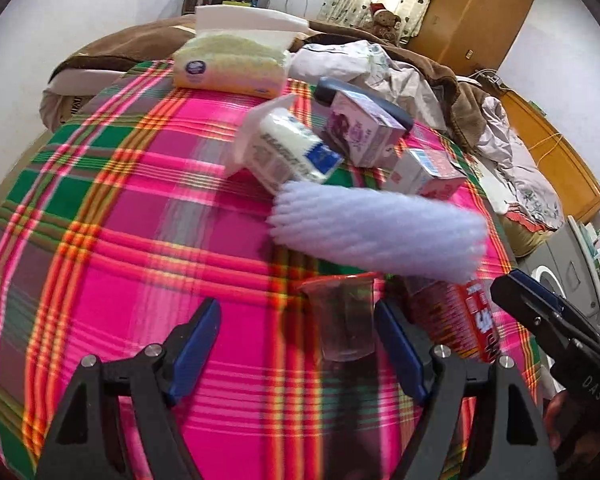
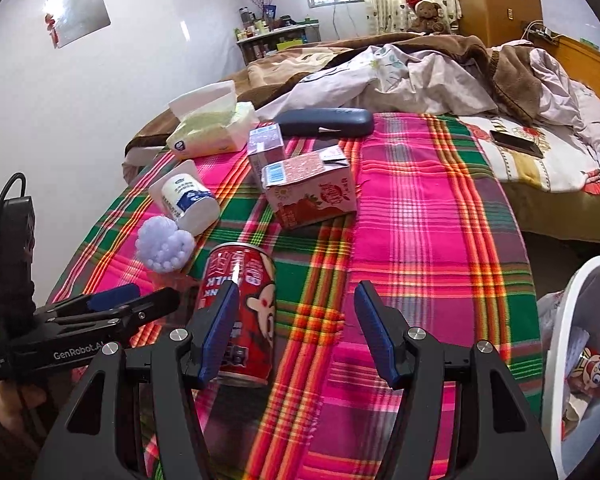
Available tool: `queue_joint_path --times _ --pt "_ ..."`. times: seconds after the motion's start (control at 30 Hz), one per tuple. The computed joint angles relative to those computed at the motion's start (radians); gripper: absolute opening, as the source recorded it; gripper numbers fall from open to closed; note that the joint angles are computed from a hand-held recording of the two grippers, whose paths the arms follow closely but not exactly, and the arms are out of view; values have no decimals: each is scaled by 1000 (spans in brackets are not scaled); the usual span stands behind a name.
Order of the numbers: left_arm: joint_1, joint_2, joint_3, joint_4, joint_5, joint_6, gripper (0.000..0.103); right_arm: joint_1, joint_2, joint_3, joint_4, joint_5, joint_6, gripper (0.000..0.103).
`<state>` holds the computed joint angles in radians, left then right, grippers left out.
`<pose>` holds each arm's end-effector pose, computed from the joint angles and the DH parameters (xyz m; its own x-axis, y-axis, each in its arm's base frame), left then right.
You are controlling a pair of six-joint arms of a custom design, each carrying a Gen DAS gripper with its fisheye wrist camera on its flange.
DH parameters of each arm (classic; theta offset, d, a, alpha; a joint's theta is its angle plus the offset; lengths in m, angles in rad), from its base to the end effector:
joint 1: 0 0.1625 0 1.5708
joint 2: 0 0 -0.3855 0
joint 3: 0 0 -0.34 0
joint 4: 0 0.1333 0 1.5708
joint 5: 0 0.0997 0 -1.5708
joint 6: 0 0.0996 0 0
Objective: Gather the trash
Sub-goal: 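Grasp the red Drink Milk can with the right tool while the left tool grasps the clear plastic cup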
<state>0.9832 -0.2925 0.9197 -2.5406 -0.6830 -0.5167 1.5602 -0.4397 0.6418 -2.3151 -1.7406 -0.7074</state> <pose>-0.2458 -0.7488 0.0484 -0.8402 -0.2716 -0.4693 0.1231 0.7473 -0.6530 0.1078 -0.8192 0.2257 -0.7543 -0.4824 0.4454 -0.6330 0.7145 -0.2981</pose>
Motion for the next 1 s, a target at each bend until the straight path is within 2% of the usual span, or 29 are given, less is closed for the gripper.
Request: queue_joint_path --times 0.23,0.47,0.6,0.8,0.87,0.9,1.0 --pt "6 -35 55 -17 12 14 81 9 11 -5 41 15 -10 61" --pt "14 -31 38 -14 -7 38 81 17 54 -65 95 -11 -21 61" --pt "15 -8 -2 -19 -26 96 81 21 88 -126 125 -53 -19 61" --pt "18 27 -69 31 -5 128 81 20 96 -130 90 -81 -39 61" --pt "18 29 -72 33 -4 131 80 20 100 -133 81 -87 -44 58" --pt "17 29 -71 29 -2 136 80 19 100 -134 82 -83 -43 54" --pt "13 29 -65 33 16 136 72 19 102 -136 77 -81 -45 54"
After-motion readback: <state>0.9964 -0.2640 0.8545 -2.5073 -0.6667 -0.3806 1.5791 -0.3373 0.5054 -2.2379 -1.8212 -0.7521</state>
